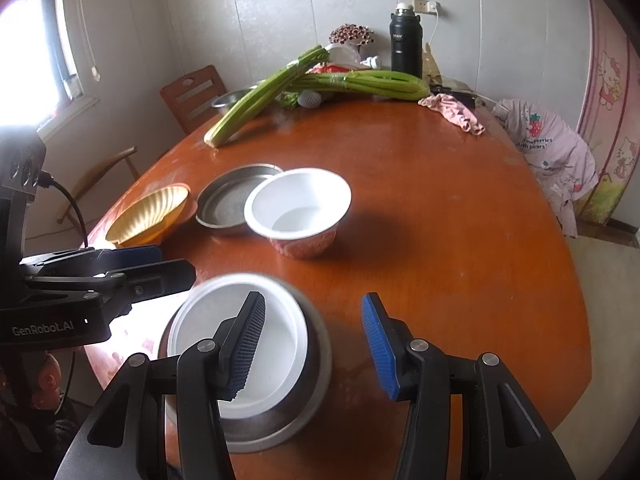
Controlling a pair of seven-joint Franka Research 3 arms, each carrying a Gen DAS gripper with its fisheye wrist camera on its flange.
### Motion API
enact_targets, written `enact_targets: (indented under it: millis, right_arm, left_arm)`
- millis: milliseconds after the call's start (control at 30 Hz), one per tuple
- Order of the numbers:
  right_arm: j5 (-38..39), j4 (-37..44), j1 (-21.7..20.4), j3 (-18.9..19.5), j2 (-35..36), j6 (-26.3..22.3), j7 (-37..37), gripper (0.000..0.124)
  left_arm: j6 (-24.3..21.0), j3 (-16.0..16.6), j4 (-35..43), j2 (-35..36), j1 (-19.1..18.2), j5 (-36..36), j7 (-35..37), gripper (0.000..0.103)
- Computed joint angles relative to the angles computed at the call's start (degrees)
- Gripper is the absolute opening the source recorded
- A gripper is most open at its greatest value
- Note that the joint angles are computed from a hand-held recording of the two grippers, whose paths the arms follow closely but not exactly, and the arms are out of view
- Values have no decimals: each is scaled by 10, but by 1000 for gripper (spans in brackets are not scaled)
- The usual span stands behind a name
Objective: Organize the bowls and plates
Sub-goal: 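Open the left gripper to release the white bowl in the steel bowl, then move the left gripper to the second white bowl rim and grasp it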
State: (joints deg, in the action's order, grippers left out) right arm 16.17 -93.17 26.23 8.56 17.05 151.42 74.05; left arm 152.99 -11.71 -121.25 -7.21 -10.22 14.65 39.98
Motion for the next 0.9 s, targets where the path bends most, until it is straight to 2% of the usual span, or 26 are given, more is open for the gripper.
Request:
enact_targets:
  millis: [467,900]
  right_arm:
    - [-37,122,11,-14,72,-35,25,53]
    - [-59,342,24,-23,222,-163,44,53]
  left_arm:
    - [-18,10,54,45,10,-9,22,61]
    - [-28,18,127,124,30,-96,101,60]
